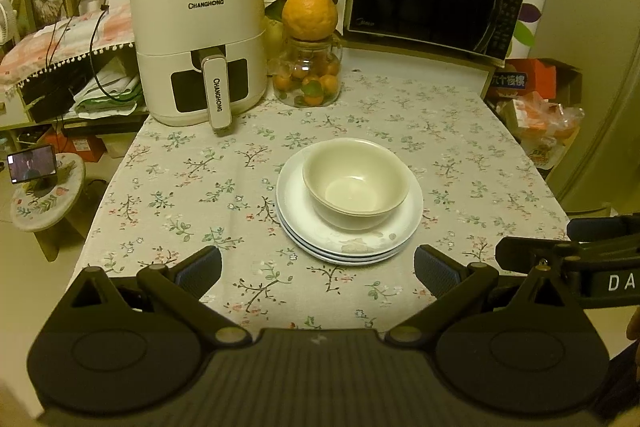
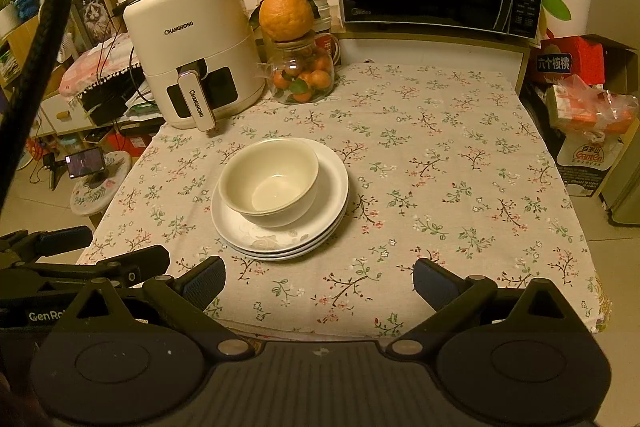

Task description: Organize plates and bowls

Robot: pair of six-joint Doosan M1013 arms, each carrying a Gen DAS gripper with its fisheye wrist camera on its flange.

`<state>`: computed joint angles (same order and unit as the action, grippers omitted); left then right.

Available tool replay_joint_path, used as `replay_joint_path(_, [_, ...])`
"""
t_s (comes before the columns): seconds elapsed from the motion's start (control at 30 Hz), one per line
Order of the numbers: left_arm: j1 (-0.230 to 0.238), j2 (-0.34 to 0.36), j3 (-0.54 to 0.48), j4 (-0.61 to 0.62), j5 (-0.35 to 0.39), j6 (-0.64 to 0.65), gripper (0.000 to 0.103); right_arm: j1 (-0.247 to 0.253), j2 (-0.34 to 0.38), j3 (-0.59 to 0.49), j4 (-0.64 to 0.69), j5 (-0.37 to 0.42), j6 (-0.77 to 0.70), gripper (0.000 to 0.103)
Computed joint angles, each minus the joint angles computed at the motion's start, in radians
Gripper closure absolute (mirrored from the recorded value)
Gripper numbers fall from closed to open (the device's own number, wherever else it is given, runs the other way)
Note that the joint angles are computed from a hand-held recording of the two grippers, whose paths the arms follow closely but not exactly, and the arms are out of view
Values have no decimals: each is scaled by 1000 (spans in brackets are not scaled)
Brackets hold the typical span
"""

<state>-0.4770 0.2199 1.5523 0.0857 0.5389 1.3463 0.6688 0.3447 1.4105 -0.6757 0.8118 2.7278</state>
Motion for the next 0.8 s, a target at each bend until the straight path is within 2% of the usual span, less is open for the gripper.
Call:
replay_joint_path(0.2, [-3,5,-10,34,25,-23,0,4,5,-4,-12,7,17,4])
replay_joint_path(0.4, [-8,8,-14,122,43,-112,0,20,23,-24,-50,32,58,4])
replay_joint_path(0.8, [-12,13,-20,149,46,-131,0,26,27,-27,-75,41,75,4])
